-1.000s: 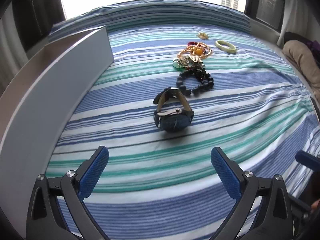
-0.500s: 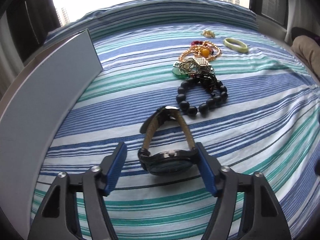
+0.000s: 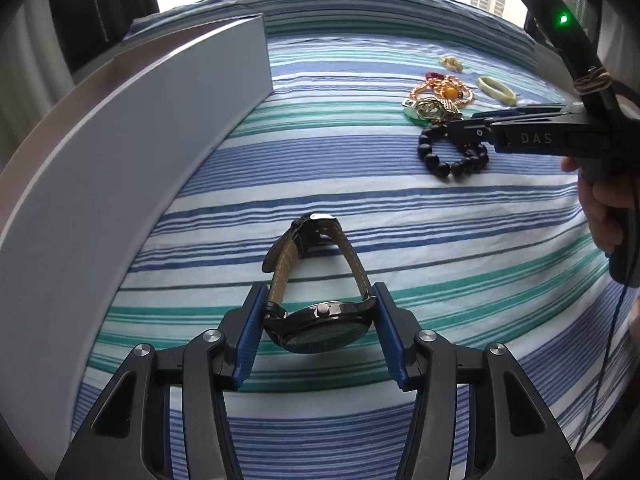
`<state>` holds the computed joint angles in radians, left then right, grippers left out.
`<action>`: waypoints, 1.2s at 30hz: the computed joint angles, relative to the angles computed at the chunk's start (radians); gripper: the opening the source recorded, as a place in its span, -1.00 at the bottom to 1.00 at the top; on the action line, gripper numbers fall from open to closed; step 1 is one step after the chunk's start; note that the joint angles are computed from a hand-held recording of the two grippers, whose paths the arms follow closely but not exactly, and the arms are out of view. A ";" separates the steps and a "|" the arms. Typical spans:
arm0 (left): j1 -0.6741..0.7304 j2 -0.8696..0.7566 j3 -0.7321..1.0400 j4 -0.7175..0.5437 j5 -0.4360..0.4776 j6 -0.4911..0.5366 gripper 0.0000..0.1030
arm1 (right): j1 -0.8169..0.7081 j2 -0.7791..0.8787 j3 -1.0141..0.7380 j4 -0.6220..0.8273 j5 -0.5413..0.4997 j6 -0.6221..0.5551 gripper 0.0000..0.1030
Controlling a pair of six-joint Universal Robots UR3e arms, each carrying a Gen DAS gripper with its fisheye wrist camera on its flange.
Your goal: Organize jewelry
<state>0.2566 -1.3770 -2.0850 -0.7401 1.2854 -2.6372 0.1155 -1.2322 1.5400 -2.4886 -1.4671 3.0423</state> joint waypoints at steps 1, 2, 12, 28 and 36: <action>0.017 0.011 -0.006 -0.010 -0.007 0.006 0.04 | 0.004 0.024 -0.020 -0.004 -0.004 -0.011 -0.16; 0.032 0.020 -0.012 -0.019 -0.015 0.011 0.04 | 0.013 0.044 -0.037 -0.003 -0.013 -0.022 -0.25; 0.097 0.052 -0.026 -0.080 -0.060 0.048 0.04 | -0.051 -0.130 0.005 0.033 0.097 0.035 -0.84; 0.217 0.226 -0.049 -0.310 -0.162 0.223 0.75 | -0.049 -0.740 0.561 0.219 0.038 0.110 -0.21; 0.428 0.372 -0.074 -0.553 -0.187 0.444 0.79 | -0.081 -1.061 0.719 0.381 0.025 0.153 -0.17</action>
